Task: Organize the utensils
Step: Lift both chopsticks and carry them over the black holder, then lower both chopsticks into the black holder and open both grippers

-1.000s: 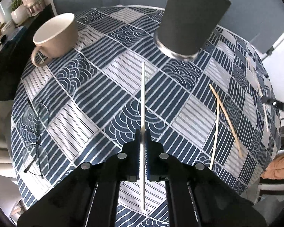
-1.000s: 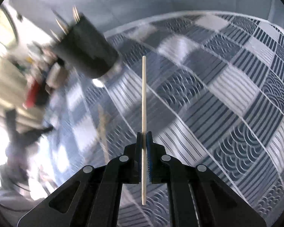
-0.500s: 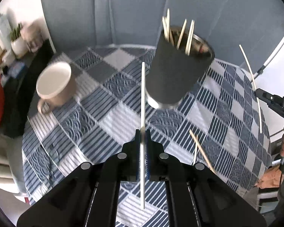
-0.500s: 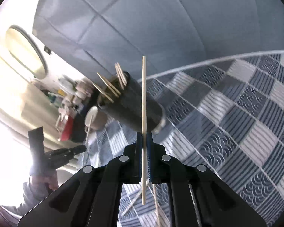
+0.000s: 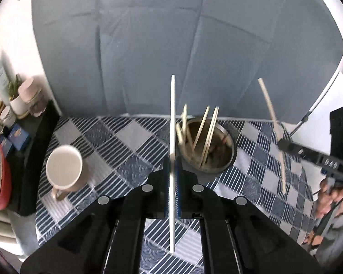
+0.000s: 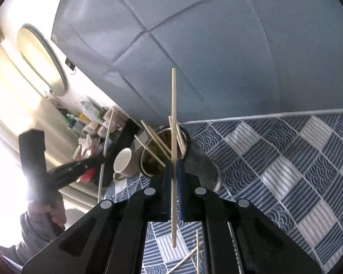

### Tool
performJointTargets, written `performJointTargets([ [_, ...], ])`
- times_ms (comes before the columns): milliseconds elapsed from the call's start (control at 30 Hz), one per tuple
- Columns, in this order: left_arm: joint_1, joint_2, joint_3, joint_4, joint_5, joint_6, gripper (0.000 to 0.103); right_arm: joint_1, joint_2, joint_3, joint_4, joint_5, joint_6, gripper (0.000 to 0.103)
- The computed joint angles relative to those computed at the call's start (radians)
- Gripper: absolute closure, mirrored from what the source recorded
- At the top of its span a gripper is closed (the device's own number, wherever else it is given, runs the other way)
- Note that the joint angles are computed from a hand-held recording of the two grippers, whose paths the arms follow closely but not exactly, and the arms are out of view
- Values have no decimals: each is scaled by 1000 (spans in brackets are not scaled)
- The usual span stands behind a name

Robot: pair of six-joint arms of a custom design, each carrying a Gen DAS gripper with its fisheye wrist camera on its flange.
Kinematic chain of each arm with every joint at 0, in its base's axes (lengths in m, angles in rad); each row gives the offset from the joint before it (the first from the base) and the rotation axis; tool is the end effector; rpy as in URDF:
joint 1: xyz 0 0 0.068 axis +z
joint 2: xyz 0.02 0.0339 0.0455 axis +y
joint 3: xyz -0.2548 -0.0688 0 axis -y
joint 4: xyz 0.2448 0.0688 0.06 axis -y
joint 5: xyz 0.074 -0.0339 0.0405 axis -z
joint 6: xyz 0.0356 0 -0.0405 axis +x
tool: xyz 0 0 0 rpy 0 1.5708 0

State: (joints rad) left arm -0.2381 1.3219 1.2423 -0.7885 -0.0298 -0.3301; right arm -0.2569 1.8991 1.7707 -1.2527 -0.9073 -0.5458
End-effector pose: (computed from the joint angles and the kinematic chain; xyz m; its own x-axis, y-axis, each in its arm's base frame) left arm 0.2693 -0.0643 0.3172 -0.7719 -0.1461 -0.6188 -0.0351 0.9815 -0.1880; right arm 0.3657 -0.0671 0.2886 -0.8185 -0.1155 -0.5628 -0.4821 0.6709 0.5634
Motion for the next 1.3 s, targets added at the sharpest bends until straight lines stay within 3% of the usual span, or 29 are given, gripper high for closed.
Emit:
performJointTargets([
  [333, 11, 143, 112, 129, 72, 4, 98, 116, 54, 58, 154, -28, 129, 98],
  [467, 35, 171, 81, 238, 148, -22, 98, 155, 71, 58, 224, -31, 188, 98],
  [667, 37, 211, 30, 354, 188, -35, 98, 205, 90, 39, 321, -5, 239, 98],
  [1100, 3, 161, -201, 717, 88, -43, 98, 227, 35, -223, 750, -44, 421, 98],
  [1300, -37, 106, -340, 843, 28, -60, 98, 221, -7, -325, 780, -36, 376, 98],
])
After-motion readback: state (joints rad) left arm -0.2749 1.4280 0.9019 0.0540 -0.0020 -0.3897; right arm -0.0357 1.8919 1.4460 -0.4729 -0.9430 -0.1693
